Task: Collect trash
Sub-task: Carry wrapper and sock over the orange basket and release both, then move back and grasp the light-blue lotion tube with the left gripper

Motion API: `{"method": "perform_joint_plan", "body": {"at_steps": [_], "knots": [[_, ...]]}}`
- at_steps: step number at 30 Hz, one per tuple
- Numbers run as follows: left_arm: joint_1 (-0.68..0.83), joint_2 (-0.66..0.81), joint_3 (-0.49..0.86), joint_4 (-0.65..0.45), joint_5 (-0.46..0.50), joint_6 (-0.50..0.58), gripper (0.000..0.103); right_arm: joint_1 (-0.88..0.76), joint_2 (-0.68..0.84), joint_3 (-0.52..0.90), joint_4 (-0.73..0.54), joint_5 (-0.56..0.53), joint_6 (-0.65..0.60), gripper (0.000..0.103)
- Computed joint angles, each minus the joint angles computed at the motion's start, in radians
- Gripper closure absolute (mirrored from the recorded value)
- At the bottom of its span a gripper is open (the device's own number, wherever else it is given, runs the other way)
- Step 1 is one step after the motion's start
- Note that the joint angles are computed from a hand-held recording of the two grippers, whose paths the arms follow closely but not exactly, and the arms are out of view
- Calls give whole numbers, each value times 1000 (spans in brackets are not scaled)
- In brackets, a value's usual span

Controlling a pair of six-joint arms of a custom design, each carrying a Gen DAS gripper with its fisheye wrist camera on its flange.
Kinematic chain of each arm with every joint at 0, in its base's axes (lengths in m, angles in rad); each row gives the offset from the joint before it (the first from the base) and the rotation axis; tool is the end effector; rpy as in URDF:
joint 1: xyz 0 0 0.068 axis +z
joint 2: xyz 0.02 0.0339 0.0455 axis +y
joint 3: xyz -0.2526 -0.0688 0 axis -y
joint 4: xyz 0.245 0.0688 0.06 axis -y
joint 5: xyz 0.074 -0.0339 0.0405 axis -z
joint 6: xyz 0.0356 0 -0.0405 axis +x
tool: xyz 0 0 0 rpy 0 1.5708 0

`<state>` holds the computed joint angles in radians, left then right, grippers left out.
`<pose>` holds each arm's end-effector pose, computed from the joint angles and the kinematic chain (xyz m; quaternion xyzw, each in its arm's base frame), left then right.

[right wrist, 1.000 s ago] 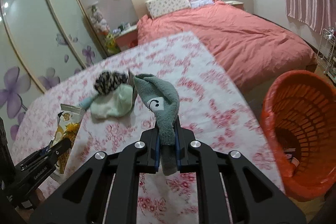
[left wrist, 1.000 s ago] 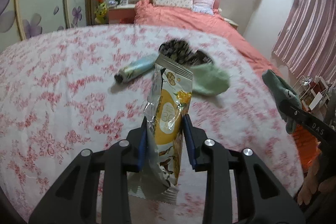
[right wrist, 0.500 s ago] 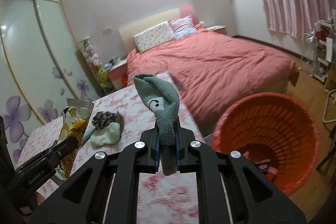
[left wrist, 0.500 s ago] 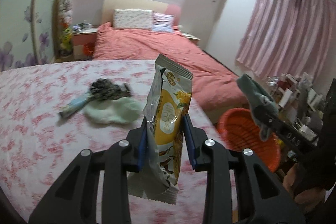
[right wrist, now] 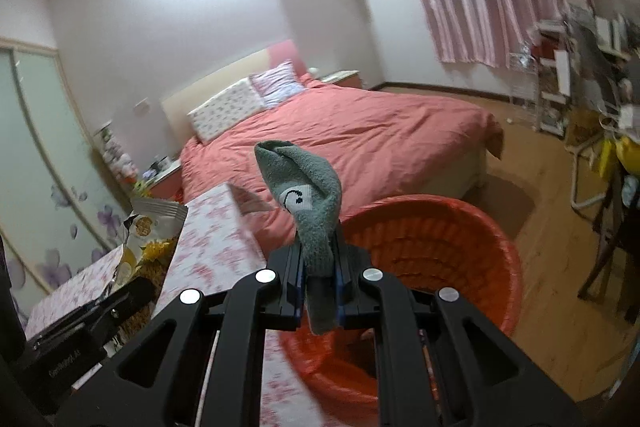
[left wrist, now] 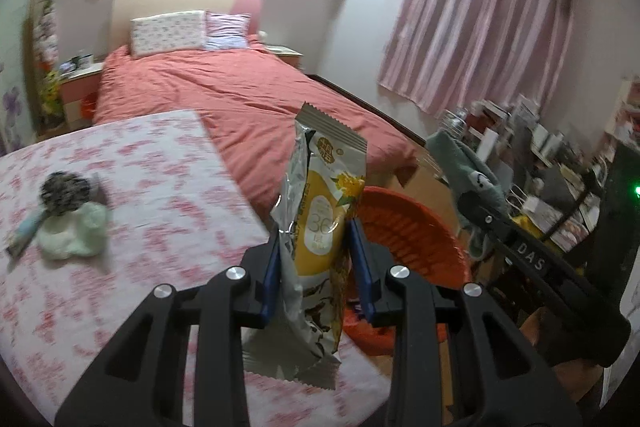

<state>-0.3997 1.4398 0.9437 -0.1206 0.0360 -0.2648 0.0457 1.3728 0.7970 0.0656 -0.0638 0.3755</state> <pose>0.2947 -0.1259 0.2367 0.0681 0.8856 -0.1649 0.4288 0.3036 0.0162 0.2246 0.1256 0.8532 0.1326 0.4886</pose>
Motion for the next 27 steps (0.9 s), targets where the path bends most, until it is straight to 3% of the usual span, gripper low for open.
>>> {"method": "perform_joint_plan", "body": {"at_steps": [8, 10, 12, 14, 20, 27], "knots": [[-107, 294, 223, 0, -4, 13, 70, -97, 103, 33, 39, -70, 21, 92], [-120, 368, 284, -16, -11, 13, 65, -116, 130, 41, 47, -90, 24, 89], [-118, 411, 312, -21, -7, 10, 53, -123, 139, 37, 47, -104, 28, 81], [-110, 449, 335, -31, -9, 3, 43, -132, 157, 36, 49, -121, 21, 59], [-57, 458, 319, -43, -18, -1, 36, -123, 144, 24, 30, -110, 17, 46], [13, 341, 175, -1, -142, 40, 17, -53, 85, 22, -1, 2, -31, 31]]}}
